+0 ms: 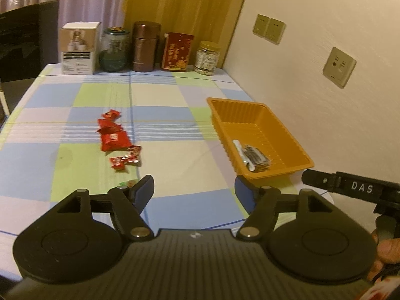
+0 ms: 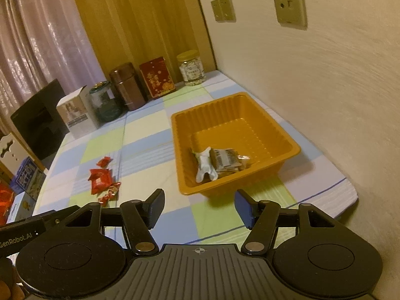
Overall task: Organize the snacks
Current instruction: 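Move both tools back toward the red candies on the table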
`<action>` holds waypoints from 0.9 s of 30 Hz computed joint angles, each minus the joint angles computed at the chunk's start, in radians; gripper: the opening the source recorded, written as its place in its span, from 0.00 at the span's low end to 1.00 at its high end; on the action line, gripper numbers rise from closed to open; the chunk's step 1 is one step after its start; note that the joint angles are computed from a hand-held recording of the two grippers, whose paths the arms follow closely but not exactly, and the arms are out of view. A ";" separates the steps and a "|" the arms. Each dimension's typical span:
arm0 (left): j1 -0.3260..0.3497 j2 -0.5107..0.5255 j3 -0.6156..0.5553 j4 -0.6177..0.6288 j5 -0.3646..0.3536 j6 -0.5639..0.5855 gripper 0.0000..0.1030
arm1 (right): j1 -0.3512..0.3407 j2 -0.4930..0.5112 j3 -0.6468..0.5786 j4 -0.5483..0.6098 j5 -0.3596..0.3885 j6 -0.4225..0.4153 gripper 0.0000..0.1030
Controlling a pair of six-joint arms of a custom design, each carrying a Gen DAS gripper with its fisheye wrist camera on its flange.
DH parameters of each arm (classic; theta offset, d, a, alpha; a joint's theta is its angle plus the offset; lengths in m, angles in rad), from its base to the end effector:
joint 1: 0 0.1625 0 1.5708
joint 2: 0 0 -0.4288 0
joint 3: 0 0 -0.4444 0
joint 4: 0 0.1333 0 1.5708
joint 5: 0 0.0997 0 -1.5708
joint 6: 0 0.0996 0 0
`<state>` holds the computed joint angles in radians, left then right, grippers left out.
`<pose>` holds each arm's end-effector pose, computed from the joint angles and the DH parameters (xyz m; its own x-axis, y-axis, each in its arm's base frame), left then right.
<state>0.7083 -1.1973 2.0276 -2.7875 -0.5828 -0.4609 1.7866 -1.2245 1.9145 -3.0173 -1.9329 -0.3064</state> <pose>-0.2915 -0.5347 0.2205 -0.8476 -0.0770 -0.5251 0.3645 0.6346 -0.6815 0.2295 -0.5892 0.2837 -0.8736 -0.1787 0.4527 -0.4397 0.6885 -0.5767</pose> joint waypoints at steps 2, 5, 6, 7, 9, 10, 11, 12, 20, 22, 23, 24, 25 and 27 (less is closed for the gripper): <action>-0.006 -0.021 0.020 0.011 0.014 -0.010 0.71 | 0.007 0.002 0.004 -0.004 0.001 0.000 0.60; -0.015 -0.058 0.051 0.051 0.040 -0.034 0.73 | 0.014 0.007 0.007 -0.007 0.006 0.002 0.61; -0.017 -0.067 0.059 0.059 0.049 -0.038 0.75 | 0.016 0.009 0.008 -0.007 0.009 0.003 0.61; -0.018 -0.077 0.068 0.069 0.061 -0.047 0.76 | 0.018 0.010 0.010 -0.007 0.012 0.003 0.61; -0.018 -0.098 0.084 0.097 0.082 -0.071 0.77 | 0.021 0.016 0.012 -0.006 0.020 0.001 0.61; -0.017 -0.109 0.092 0.113 0.090 -0.086 0.77 | 0.022 0.018 0.014 -0.007 0.022 -0.001 0.61; -0.015 -0.120 0.099 0.129 0.095 -0.100 0.77 | 0.024 0.022 0.014 -0.007 0.023 -0.003 0.61; -0.013 -0.133 0.105 0.153 0.101 -0.121 0.77 | 0.026 0.025 0.015 -0.007 0.024 -0.004 0.61; 0.008 -0.182 0.123 0.235 0.141 -0.181 0.77 | 0.036 0.058 0.006 0.009 0.045 -0.020 0.61; 0.014 -0.187 0.123 0.239 0.147 -0.179 0.77 | 0.038 0.069 0.002 0.011 0.055 -0.028 0.61; 0.018 -0.190 0.123 0.238 0.148 -0.177 0.77 | 0.038 0.073 0.003 0.011 0.061 -0.031 0.61; 0.020 -0.194 0.124 0.238 0.148 -0.176 0.77 | 0.039 0.079 0.001 0.014 0.068 -0.036 0.61; 0.024 -0.197 0.124 0.242 0.151 -0.176 0.77 | 0.041 0.084 0.000 0.015 0.071 -0.040 0.61; 0.030 -0.202 0.126 0.239 0.153 -0.172 0.77 | 0.044 0.096 -0.003 0.017 0.077 -0.051 0.61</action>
